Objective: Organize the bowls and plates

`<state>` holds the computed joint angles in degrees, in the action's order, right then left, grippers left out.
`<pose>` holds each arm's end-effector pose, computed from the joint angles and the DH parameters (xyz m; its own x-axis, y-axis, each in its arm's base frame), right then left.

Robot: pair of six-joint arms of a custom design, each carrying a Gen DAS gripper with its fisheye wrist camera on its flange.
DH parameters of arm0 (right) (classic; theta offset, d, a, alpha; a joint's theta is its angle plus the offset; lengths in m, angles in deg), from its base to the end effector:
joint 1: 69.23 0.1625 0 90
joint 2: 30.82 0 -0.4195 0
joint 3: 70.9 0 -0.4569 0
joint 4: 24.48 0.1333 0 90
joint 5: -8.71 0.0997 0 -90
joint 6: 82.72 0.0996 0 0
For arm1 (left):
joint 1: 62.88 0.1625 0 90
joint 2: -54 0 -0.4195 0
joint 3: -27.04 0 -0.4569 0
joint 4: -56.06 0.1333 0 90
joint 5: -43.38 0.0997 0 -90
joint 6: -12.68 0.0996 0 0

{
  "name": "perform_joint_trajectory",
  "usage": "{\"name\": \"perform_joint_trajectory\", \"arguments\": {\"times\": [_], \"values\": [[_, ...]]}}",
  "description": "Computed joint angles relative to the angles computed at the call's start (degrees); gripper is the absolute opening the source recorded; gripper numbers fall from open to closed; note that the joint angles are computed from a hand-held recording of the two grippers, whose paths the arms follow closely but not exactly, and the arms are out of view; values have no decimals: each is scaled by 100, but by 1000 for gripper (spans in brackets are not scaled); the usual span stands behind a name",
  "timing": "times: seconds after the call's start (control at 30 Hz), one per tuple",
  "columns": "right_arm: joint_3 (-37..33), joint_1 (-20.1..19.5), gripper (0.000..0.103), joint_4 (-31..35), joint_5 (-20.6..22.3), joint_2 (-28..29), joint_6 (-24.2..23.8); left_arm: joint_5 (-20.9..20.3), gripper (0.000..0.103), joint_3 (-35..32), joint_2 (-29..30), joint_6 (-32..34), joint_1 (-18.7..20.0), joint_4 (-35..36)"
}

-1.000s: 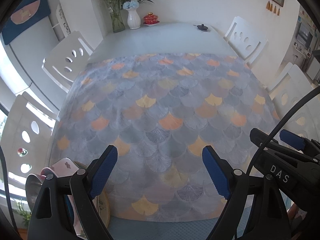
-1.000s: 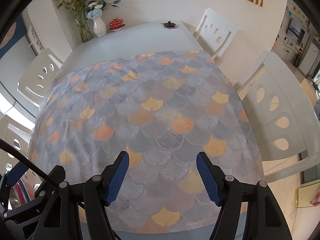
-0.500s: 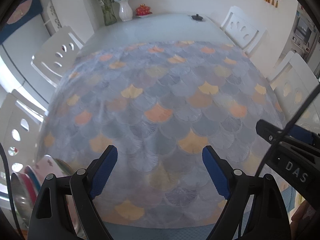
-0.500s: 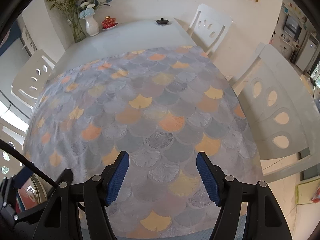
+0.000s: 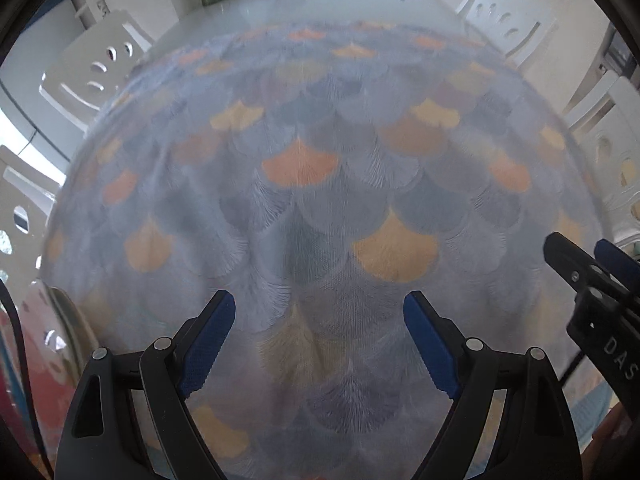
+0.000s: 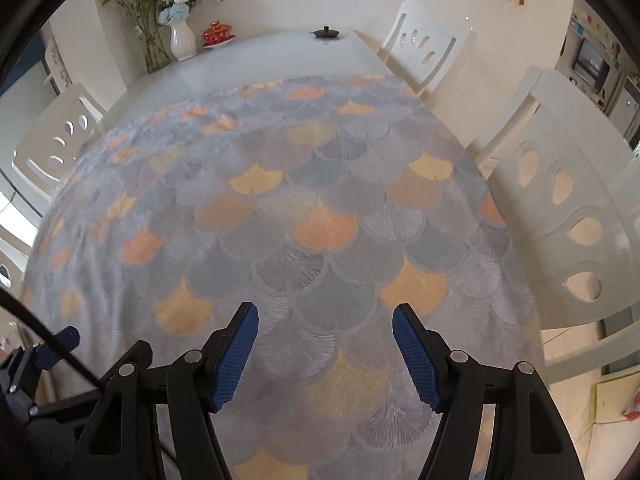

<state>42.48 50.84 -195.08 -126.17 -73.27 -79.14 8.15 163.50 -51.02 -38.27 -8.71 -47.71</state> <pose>0.3396 -0.4608 -0.0390 -0.7021 -0.1987 0.6838 -0.4510 0.8672 -0.2111 -0.0359 -0.4164 0.2443 -0.6364 -0.2605 -0.7261 0.1009 0.9050 -0.4132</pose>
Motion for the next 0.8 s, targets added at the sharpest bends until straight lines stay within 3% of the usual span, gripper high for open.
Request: {"name": "perform_joint_trajectory", "arguments": {"times": [0.23,0.47,0.6,0.73,0.8], "values": [[-84,-174,67,-661,-181,195,-520,315,85,-113,573,365,98,-489],[-247,-228,67,-1079,-195,386,-1019,1110,86,-280,1205,910,86,-1131],[-287,-301,67,-1296,-122,492,-1255,971,86,-453,1501,1171,237,-1632],[-282,-415,67,-1315,-114,529,-1211,661,86,-582,1758,1165,421,-1949],[-249,-488,67,-1310,-108,516,-1200,718,86,-503,1769,1084,381,-2147]]}}
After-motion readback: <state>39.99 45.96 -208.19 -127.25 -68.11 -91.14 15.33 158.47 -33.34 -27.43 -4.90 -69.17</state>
